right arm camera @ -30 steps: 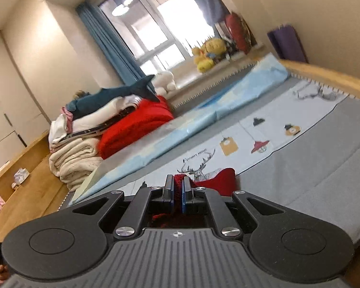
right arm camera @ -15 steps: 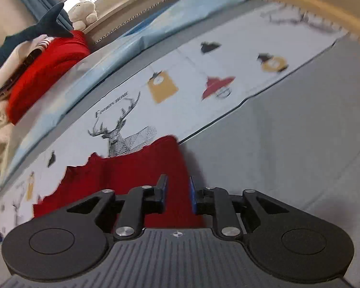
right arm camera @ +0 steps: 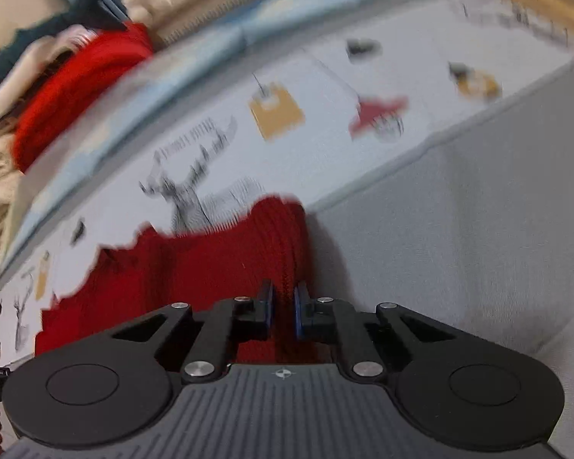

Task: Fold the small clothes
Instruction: 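Lift the held hem with both tools and fold it toward the collar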

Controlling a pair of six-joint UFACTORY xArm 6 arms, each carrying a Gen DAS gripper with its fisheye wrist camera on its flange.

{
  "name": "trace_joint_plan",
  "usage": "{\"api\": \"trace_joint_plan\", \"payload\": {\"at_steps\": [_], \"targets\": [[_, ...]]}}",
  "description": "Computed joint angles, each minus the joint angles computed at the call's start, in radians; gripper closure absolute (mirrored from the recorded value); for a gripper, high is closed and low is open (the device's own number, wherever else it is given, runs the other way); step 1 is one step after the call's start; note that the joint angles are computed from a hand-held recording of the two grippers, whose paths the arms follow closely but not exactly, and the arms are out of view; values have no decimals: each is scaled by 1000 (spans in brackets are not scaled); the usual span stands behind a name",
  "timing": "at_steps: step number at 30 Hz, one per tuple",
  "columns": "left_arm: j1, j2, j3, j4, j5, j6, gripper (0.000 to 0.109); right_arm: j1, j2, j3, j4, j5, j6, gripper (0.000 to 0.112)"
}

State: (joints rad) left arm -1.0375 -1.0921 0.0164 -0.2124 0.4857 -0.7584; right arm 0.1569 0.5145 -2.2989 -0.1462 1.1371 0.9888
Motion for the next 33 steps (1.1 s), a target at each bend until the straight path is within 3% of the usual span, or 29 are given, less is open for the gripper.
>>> {"api": "trace_joint_plan", "payload": {"at_steps": [2, 5, 7, 9, 12, 13, 15, 17, 20, 25, 26, 27, 28, 29, 31, 33], "targets": [[6, -75, -4, 108, -3, -39, 102, 10, -32, 32, -81, -66, 36, 103], [4, -164, -16, 399, -28, -227, 103, 25, -60, 63, -238, -141, 112, 103], [-9, -127, -47, 605, -42, -357, 102, 35, -32, 17, -326, -119, 140, 103], [-24, -57, -74, 683, -47, -422, 101, 32, 21, -61, -313, -40, 153, 99], [-57, 10, -91, 499, -33, -295, 94, 9, 120, -217, -163, 116, 105, 96], [-70, 3, -98, 440, 9, -243, 91, 5, 165, -298, -127, 187, 81, 87], [-96, -4, -103, 386, 47, -187, 73, -3, 180, -336, -52, 258, 55, 77], [-114, -65, -84, 272, 116, -85, 57, -10, 99, -206, -3, 244, 45, 72], [-163, -111, -87, 195, 257, -41, 54, -18, -32, 10, 115, 199, 4, 67], [-267, -186, -63, 184, 353, -85, 55, -3, -170, 207, 233, 187, -63, 67], [-281, -183, -63, 172, 357, -77, 59, -1, -192, 240, 253, 175, -81, 69], [-299, -187, -63, 163, 372, -74, 66, 5, -218, 279, 271, 155, -97, 87], [-327, -193, -69, 189, 399, -101, 90, 14, -238, 302, 263, 138, -102, 99], [-348, -205, -75, 234, 419, -138, 96, 24, -256, 317, 242, 123, -97, 100], [-369, -326, -60, 290, 448, -196, 97, 33, -319, 390, 197, 39, -31, 101], [-421, -351, -72, 381, 484, -269, 97, 40, -372, 446, 132, -22, 65, 101]]}}
